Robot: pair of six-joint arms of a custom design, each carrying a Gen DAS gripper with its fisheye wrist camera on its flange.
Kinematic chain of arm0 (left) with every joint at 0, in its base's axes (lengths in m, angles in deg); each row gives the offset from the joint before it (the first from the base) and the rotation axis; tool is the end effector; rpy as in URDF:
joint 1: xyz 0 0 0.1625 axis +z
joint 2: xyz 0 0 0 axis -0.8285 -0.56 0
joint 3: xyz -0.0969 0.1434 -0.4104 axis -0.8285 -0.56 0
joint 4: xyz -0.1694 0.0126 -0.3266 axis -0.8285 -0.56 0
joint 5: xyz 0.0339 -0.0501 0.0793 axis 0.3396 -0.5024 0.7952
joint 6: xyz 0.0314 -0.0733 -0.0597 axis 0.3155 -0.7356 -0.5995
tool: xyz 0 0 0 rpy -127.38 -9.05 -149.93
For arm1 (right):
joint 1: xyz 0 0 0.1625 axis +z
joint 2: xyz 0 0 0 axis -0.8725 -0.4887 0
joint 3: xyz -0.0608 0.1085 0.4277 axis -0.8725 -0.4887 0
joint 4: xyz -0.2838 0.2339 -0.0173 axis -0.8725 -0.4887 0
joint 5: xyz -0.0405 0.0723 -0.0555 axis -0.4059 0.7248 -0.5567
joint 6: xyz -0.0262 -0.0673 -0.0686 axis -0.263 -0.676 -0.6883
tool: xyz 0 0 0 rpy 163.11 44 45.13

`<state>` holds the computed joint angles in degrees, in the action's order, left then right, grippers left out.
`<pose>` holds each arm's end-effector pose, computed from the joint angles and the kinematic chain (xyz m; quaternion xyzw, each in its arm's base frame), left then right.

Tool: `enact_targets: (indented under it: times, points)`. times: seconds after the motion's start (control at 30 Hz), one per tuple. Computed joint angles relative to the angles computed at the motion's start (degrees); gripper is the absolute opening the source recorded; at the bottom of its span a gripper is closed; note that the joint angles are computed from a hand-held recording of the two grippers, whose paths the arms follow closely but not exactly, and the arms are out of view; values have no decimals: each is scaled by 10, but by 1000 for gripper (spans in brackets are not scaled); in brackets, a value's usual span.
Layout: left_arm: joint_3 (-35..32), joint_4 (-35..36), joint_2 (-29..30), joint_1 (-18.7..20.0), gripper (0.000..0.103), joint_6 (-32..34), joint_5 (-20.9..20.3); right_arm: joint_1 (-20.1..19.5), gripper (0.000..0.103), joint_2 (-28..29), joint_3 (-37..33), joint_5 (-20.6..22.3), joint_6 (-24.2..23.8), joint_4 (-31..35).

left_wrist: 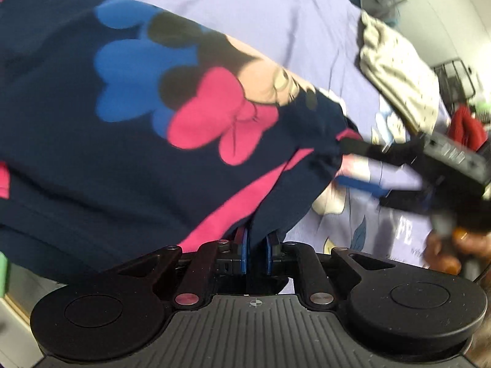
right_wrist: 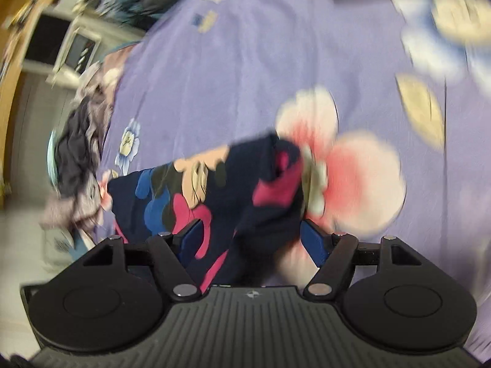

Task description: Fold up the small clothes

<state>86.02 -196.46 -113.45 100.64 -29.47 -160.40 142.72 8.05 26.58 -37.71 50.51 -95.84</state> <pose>-0.3446 -0.5549 0.1313 0.1028 0.9872 -0.0022 0.1218 0.0434 -0.6015 0.3172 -0.2189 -0.9461 0.2383 0.0122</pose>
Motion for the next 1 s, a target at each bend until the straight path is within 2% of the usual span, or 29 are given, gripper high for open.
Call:
enact_targets:
  times: [0.13,0.2,0.27,0.3,0.33,0.4,0.47,0.57,0.67,0.77,0.87,1.0]
  points:
    - [1,-3,-4,4,58,7,-9,-14,70,9,23,51,61,-36]
    - [5,-8,-3,5,58,9,-12,-16,66,23,22,50,91,-71]
    - [12,-14,-6,9,57,9,-17,-16,60,41,15,42,100,-107]
    - [13,-16,-7,10,57,10,-19,-14,55,49,6,39,103,-110]
    - [13,-15,-9,10,57,12,-18,-10,40,56,-5,29,100,-104]
    - [14,-17,-11,12,58,16,-15,7,18,67,-32,-8,79,-68]
    - [19,-26,-21,14,58,13,-10,28,17,72,-48,-29,66,-60]
    - [35,-41,-56,17,58,1,8,61,16,82,-77,-11,26,-51]
    - [46,-45,-101,21,58,-23,46,92,16,115,-142,19,16,-1]
    - [48,-27,-143,22,58,-48,111,115,16,173,-227,66,17,55]
    - [47,-4,-173,35,58,-69,168,140,16,251,-337,68,0,122]
    - [41,14,-187,63,58,-100,214,161,16,351,-472,68,-11,192]
